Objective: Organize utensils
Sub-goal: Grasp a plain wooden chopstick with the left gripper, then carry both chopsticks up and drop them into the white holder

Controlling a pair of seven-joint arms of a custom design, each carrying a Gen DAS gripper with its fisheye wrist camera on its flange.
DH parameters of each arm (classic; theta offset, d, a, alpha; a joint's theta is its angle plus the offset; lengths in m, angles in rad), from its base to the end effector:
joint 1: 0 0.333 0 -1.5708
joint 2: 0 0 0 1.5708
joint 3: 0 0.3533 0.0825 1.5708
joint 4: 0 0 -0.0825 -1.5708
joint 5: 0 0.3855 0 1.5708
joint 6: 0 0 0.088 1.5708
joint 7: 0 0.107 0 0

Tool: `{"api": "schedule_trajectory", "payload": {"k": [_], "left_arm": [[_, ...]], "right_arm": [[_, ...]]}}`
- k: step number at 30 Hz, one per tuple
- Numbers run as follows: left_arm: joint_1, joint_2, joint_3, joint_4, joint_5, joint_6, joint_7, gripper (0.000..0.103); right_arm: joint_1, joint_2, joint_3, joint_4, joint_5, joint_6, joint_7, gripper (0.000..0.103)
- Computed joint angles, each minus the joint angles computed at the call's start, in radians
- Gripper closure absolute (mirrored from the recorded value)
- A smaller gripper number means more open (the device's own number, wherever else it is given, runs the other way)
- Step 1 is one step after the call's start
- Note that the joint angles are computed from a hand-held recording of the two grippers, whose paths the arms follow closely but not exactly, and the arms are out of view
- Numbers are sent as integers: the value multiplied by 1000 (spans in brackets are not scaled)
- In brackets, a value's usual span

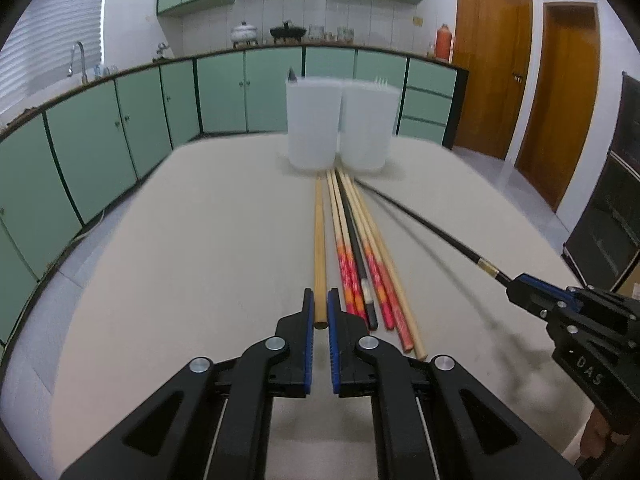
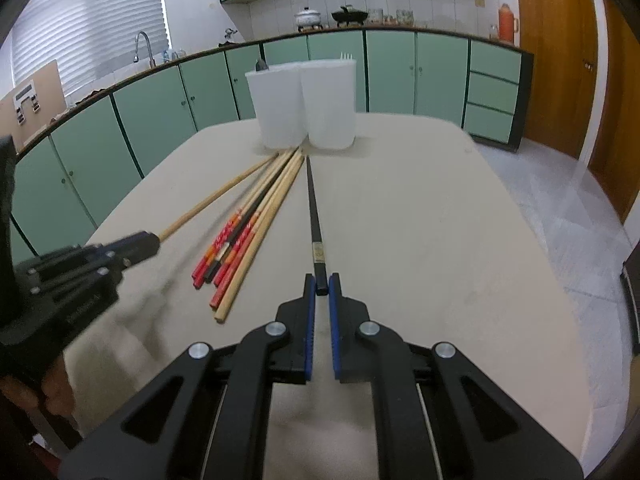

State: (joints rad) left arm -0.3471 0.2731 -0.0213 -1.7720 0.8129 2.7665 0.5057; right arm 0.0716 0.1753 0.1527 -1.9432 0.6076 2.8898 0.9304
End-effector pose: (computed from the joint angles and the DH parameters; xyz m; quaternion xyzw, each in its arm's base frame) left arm 0.6294 -0.2745 0.5144 -0.6559 0.6285 -0.3061 0.2847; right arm 0.6393 0.1051 0.5122 -0.7416 0.5354 -0.1955 0.3536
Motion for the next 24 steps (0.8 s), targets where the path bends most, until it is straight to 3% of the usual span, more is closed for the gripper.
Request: {"api": "schedule_trajectory", "payload": {"k": [6, 12, 17, 24], "left_arm": [[0, -32, 16, 22, 74, 21, -63, 96], [27, -30, 6, 89, 105, 41, -81, 96], [36, 0, 13, 170, 76, 55, -41, 96], [43, 90, 22, 333, -69, 47, 137, 96]], "right_arm": [[-14, -13, 12, 26, 30, 38, -55, 97], [-29, -4, 18, 115, 104, 6, -137, 97], [-43, 41, 9, 270, 160, -107, -148, 97], [-45, 195, -9, 592, 41, -292, -22, 97]]}}
